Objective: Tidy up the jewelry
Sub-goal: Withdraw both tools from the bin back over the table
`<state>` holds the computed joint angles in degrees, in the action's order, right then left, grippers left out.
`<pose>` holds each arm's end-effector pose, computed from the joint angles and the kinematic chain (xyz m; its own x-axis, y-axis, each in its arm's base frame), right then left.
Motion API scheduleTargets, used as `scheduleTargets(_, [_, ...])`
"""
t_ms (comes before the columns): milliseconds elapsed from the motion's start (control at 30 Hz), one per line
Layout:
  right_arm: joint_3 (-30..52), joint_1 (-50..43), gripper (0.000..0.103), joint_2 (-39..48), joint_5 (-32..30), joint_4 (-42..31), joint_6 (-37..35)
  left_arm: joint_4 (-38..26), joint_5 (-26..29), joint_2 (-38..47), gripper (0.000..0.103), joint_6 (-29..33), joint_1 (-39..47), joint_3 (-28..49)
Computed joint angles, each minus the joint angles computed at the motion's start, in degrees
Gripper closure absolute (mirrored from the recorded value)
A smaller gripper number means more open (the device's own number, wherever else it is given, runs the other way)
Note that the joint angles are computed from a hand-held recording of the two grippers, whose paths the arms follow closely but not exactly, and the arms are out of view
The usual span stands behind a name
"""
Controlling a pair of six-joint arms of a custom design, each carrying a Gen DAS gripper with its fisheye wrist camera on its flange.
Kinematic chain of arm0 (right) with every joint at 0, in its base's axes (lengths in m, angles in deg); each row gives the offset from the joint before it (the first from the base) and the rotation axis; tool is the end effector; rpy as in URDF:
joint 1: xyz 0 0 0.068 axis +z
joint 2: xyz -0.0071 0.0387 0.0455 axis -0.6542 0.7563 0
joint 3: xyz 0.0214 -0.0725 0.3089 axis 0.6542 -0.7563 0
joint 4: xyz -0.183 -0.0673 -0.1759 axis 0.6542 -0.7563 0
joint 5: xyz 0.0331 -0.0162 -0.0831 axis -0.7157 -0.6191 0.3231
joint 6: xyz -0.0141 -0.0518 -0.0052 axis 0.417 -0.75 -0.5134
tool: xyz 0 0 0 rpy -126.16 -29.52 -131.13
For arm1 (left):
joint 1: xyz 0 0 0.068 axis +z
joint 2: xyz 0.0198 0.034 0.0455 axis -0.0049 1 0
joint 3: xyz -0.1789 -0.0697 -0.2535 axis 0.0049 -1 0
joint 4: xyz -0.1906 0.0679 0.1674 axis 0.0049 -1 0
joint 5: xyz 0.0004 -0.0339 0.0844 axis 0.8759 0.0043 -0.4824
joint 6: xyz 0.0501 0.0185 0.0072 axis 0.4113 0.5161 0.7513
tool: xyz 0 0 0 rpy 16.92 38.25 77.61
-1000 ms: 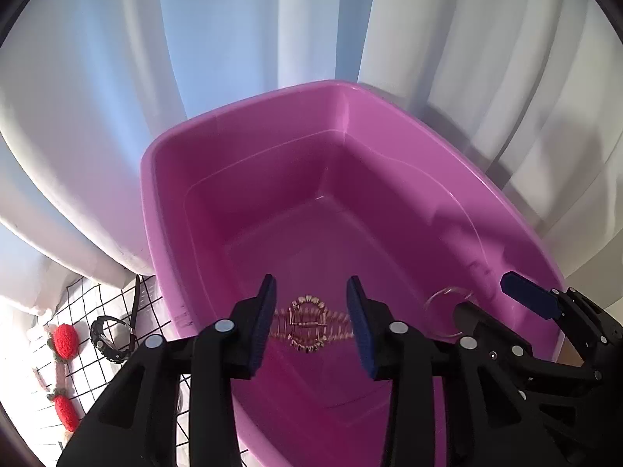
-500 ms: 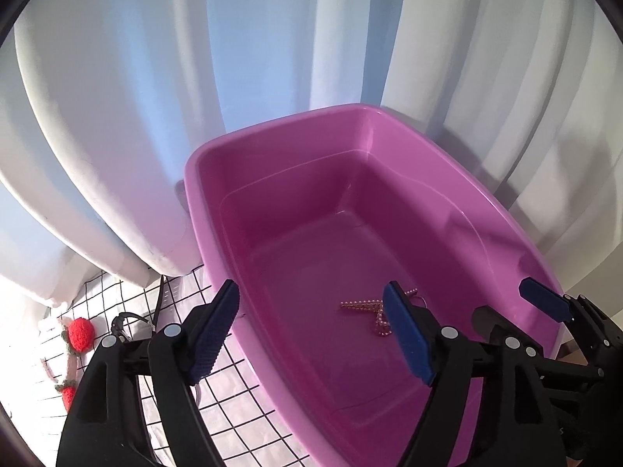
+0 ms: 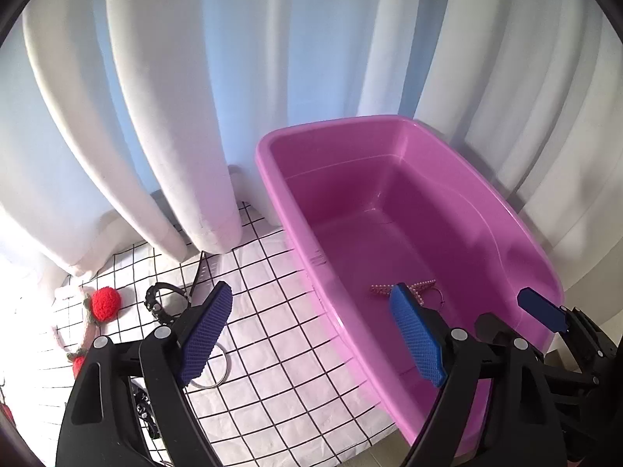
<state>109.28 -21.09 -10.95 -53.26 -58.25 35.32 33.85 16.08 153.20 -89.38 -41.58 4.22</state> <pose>0.2355 0.0820 0.2619 -0.7470 0.1355 -0.6509 -0.0101 0.9766 0.2148 0.2906 -0.2431 0.2875 -0.7764 0.1162 -0.6194 0.2039 0.9763 -0.0725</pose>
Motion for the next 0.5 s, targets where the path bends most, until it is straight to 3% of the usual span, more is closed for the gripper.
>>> scheduleTargets(500, [3.98,16.31,0.030,3.06,7.84,-0.94,5.33,1.04,2.16,-17.36,0.020,-2.79,8.41,-17.67])
